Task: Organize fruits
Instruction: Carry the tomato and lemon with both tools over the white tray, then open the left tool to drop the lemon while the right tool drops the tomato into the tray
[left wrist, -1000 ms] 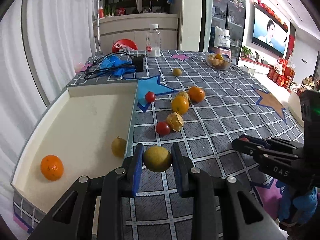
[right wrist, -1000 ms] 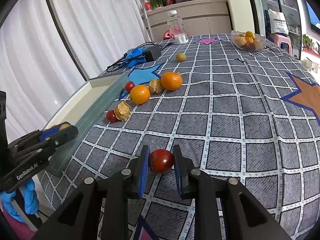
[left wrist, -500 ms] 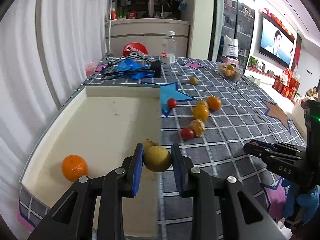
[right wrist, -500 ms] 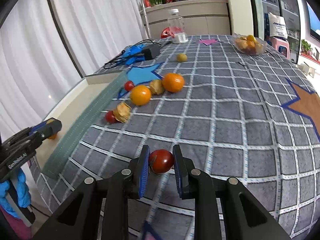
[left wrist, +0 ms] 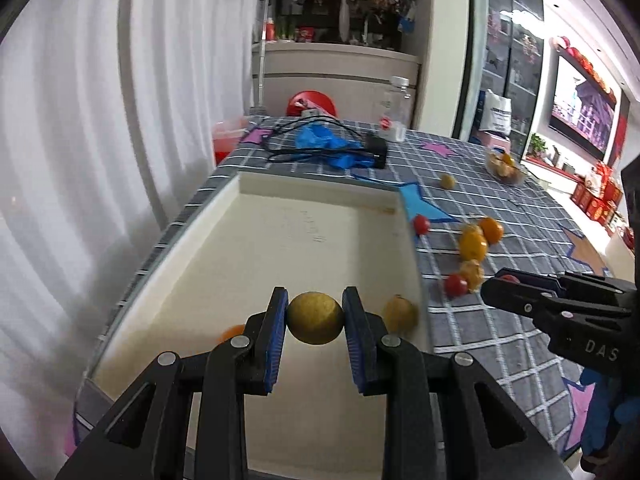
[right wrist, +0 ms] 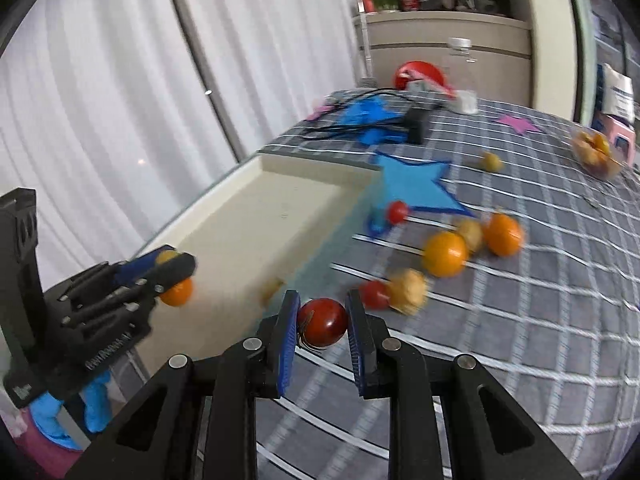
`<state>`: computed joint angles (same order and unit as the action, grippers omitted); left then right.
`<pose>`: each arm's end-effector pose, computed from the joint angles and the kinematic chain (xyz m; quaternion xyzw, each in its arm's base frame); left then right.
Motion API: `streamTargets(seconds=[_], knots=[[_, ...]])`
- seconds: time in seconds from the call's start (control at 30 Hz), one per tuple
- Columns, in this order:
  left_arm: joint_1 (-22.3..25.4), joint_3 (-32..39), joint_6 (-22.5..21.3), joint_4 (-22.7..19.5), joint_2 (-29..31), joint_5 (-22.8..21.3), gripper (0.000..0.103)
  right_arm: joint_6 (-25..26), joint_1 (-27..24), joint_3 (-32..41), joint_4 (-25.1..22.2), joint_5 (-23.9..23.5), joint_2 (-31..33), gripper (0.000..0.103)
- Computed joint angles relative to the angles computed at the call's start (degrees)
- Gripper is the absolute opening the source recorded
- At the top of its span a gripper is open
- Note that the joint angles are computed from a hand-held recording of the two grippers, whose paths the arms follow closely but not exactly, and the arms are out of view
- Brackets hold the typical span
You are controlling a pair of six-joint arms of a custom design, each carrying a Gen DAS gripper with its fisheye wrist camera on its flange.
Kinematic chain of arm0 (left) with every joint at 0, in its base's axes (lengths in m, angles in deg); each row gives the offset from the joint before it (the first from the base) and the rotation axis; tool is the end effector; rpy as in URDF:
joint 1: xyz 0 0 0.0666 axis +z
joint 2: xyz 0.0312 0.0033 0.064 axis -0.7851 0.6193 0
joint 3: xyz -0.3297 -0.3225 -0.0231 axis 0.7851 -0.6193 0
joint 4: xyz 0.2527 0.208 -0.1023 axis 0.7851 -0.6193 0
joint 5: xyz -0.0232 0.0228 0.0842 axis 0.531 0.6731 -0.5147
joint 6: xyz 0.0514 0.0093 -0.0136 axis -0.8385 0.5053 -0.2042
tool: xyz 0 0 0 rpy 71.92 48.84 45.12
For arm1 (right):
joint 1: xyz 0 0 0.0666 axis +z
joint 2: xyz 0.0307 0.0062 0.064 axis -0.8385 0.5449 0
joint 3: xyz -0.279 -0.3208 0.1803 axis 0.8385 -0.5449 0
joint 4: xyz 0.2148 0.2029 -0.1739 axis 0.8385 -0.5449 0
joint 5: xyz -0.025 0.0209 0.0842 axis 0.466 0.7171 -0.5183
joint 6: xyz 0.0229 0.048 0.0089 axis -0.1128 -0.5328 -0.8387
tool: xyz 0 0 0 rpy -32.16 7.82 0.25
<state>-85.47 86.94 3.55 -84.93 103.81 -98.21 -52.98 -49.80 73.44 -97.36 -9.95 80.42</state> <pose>0.3925 -0.2468 0.3167 0.0152 0.9026 -0.0296 0.4292 0.4633 0.0709 0.2916 -0.1632 0.8978 0.1787 0.3679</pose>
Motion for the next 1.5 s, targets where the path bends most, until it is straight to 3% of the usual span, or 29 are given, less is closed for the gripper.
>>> streamTargets(seconds=[0.27, 0.6, 0.63, 0.7, 0.77, 0.8, 0.83, 0.87, 0.93, 1.03, 1.07, 1.1, 1.13, 1.2, 1.3, 1.5], knots=[[2.60, -0.91, 0.72, 0.32, 0.46, -0.15, 0.030, 0.10, 5.32, 4.55, -2.75, 1.98, 3.12, 0.025], [3.84, -0.88, 0.28, 1.13, 1.32, 0.40, 0.031, 1.07, 7.75, 7.65, -4.98, 4.41, 5.75, 0.025], [3.88, -1.06, 0.21, 1.20, 1.24, 0.53, 0.033, 1.19, 7.83, 7.86, -5.32, 4.44, 5.88, 0.025], [4.02, -1.18, 0.43, 1.28, 1.22, 0.93, 0.051, 1.36, 7.99, 8.45, -6.32, 4.36, 6.18, 0.026], [3.90, -1.34, 1.70, 0.84, 1.15, -1.94, 0.069, 0.98, 7.89, 8.58, -6.46, 4.56, 6.17, 0.026], [4.02, -1.69, 1.97, 1.07, 0.93, -2.49, 0.074, 0.77, 7.71, 8.67, -6.60, 4.33, 6.19, 0.026], [4.24, -2.11, 2.37, 1.55, 0.70, -2.59, 0.082, 0.58, 7.65, 8.90, -6.77, 4.37, 6.29, 0.030], [4.58, -2.80, 2.69, 2.65, 0.31, -1.83, 0.082, 0.45, 7.63, 9.00, -6.95, 4.56, 6.26, 0.035], [5.18, -3.68, 3.58, 3.81, -0.40, -0.66, 0.083, -0.29, 7.68, 8.69, -5.86, 6.74, 6.06, 0.058], [5.69, -4.59, 4.13, 5.32, -1.09, 0.44, 0.085, -1.20, 7.00, 8.64, -5.49, 5.09, 5.73, 0.061], [5.71, -4.74, 4.37, 5.64, -1.18, 0.51, 0.085, -1.29, 7.03, 8.41, -5.28, 5.19, 5.36, 0.068], [5.69, -4.75, 4.75, 5.77, -1.20, 0.13, 0.085, -1.21, 7.25, 7.87, -4.34, 6.64, 4.91, 0.078], [5.69, -4.79, 5.10, 5.79, -1.25, -0.42, 0.085, -1.02, 7.33, 7.36, -3.35, 7.58, 4.57, 0.101], [5.56, -5.56, 5.83, 6.96, -1.73, -0.70, 0.086, -0.54, 7.40, 5.56, -0.03, 8.74, 3.42, 0.103], [5.17, -5.87, 6.62, 7.53, -1.92, -0.91, 0.089, 0.49, 7.72, 4.45, 1.37, 10.42, 2.20, 0.103], [4.51, -4.51, 7.20, 4.94, -1.71, 0.61, 0.089, 1.45, 7.55, 2.14, 4.15, 11.72, 0.30, 0.103]])
